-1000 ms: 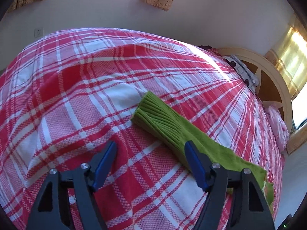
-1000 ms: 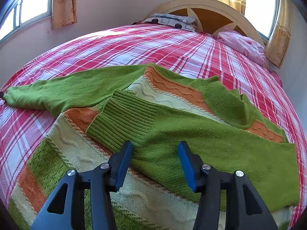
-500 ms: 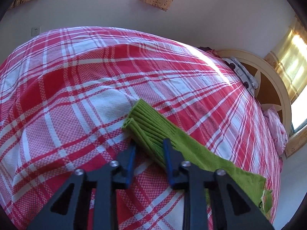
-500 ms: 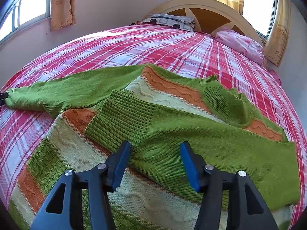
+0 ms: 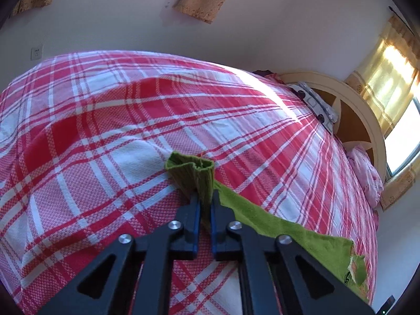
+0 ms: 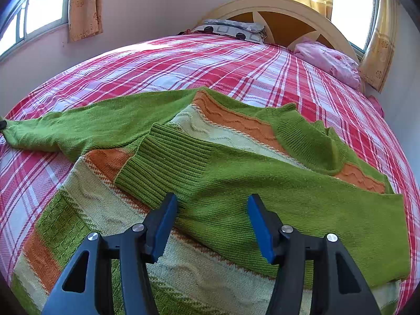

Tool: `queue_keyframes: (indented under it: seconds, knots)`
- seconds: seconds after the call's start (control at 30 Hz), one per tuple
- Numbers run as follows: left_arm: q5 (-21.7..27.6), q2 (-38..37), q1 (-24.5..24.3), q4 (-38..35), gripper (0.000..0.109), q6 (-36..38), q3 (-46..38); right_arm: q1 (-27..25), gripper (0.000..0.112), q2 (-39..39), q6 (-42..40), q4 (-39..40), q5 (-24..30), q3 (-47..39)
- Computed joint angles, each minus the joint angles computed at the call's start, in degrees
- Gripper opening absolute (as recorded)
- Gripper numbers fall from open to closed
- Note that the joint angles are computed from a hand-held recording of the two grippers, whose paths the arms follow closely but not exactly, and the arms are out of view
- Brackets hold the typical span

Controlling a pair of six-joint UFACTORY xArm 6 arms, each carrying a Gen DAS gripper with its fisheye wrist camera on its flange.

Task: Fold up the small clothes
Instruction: 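Lift the held cuff and lay it across the sweater body, then open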

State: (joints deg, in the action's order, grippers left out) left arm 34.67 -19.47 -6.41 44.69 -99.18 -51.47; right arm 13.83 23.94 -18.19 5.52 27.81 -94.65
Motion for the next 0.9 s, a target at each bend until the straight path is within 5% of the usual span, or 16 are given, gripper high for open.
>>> queue_keyframes:
  seconds: [0.63, 0.9]
  knots:
    - [-1.61, 1.39, -3.23, 4.55, 0.005, 4.04, -7.13, -0.44, 0.061, 0.49, -0.71, 2.77, 0.87, -1.06]
    - [-1.41, 4.78, -6.02, 4.55, 0.005, 9.07, -14.5, -3.0, 0.062, 0.52, -5.36, 16.15, 7.33, -4.75]
